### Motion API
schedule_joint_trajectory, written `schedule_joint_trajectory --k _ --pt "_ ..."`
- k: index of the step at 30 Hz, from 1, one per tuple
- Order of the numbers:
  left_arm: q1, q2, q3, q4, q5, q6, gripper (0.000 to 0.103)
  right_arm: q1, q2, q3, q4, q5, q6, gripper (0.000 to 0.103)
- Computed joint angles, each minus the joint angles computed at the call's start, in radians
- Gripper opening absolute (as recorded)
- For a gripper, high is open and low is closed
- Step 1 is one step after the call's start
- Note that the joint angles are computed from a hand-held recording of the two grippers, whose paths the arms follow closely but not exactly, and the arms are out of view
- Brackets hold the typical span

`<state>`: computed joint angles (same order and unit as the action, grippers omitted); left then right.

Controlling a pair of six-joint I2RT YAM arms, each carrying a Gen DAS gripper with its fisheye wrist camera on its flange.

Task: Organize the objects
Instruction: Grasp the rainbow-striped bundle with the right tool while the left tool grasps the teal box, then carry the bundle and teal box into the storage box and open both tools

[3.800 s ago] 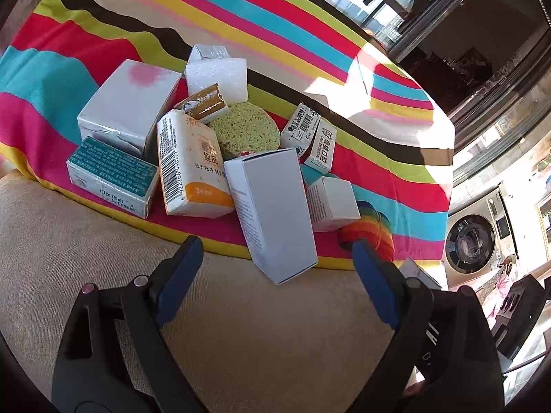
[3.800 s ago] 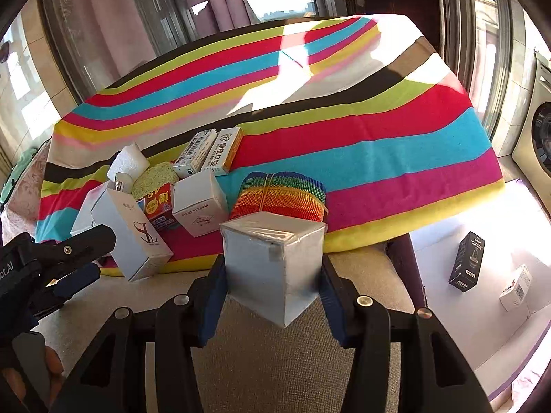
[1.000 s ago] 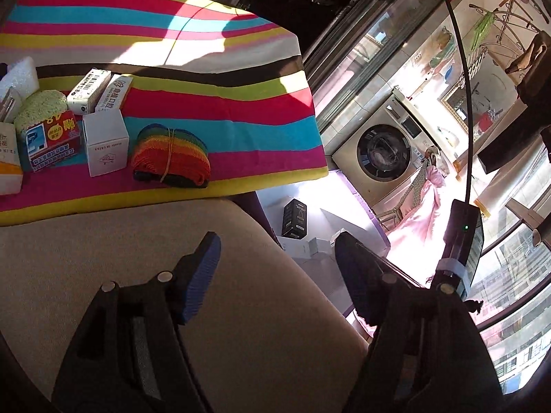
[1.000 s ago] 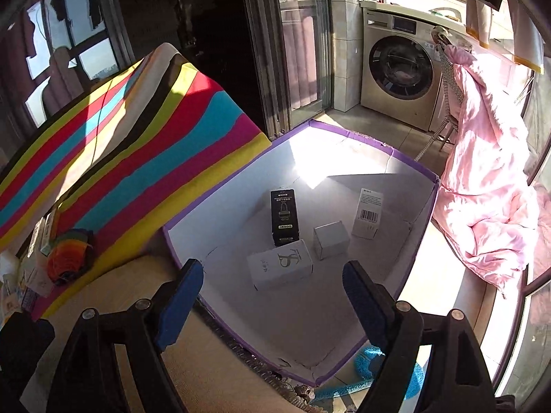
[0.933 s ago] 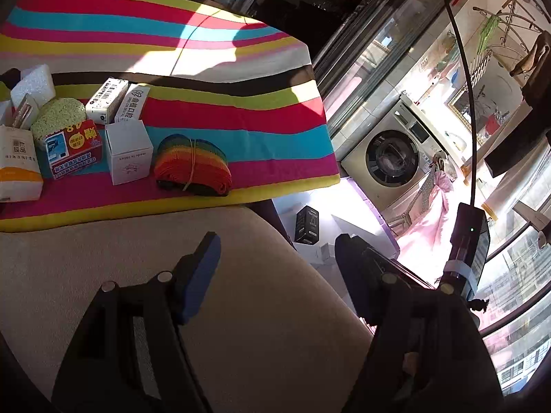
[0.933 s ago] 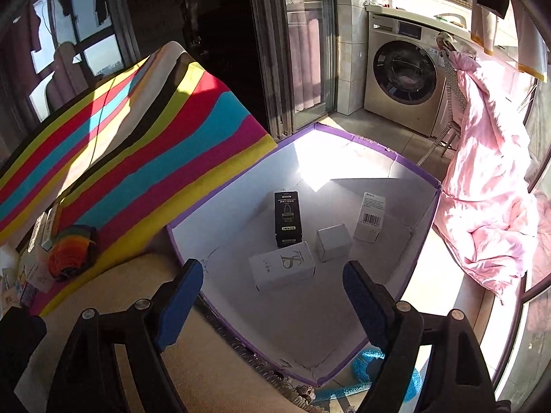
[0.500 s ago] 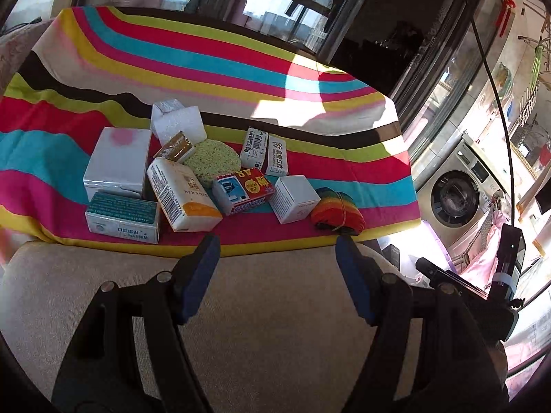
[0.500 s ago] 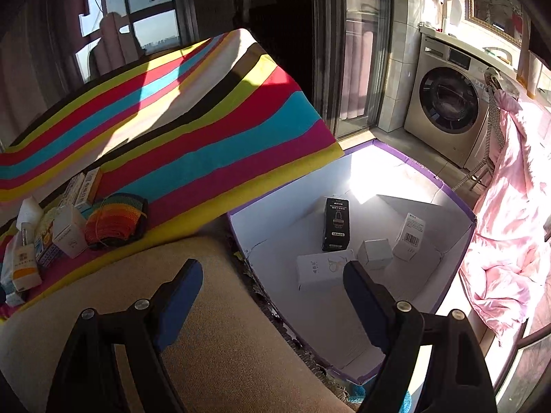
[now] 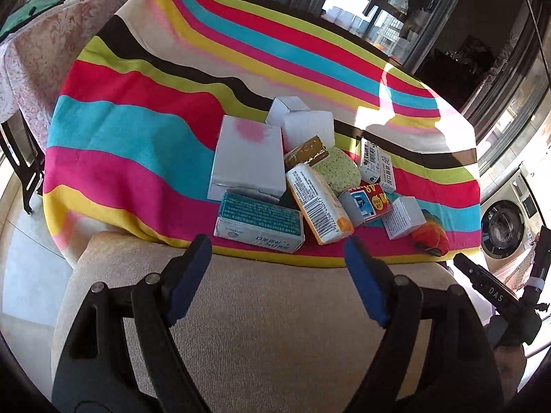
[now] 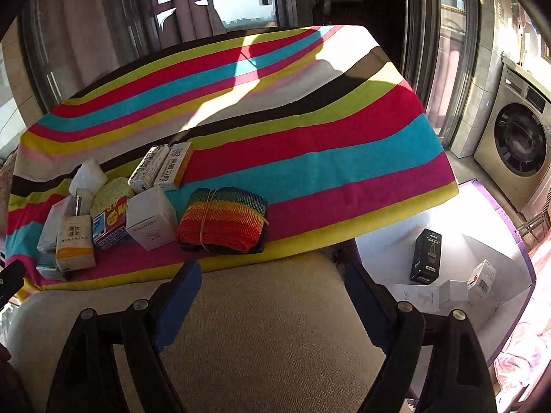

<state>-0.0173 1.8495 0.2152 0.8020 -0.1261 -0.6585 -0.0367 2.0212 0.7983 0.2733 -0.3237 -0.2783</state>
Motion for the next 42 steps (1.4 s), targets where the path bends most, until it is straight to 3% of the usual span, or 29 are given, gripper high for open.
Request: schedule_joint_trajectory --k 3,6,14,24,26,29,42 --pt "0.037 0.042 0.041 -0.037 0.033 0.019 0.082 0.042 0.023 0.029 -0.003 0.029 0.013 0.088" --pt "0.049 0.073 0.111 -0.142 0.04 0.045 0.083 0.078 0.045 0.057 -0.007 0.052 0.028 0.089" --pt "0.02 0.125 0.218 -0.266 -0.035 0.101 0.089 0.127 0.106 0.137 -0.047 0.093 0.057 0.092" --pt "0.013 0.203 0.261 -0.235 -0.08 0.101 0.088 0.169 0.218 0.27 -0.104 0.121 0.086 0.092" --pt "0.002 0.215 0.265 -0.224 -0.096 0.102 0.076 0.174 0.232 0.283 -0.101 0.128 0.096 0.092" --pt "-0.008 0.23 0.27 -0.211 -0.106 0.108 0.076 0.192 0.256 0.307 -0.114 0.158 0.089 0.092" --pt "-0.038 0.194 0.191 -0.117 -0.147 0.066 0.076 0.163 0.229 0.256 -0.07 0.121 0.102 0.089"
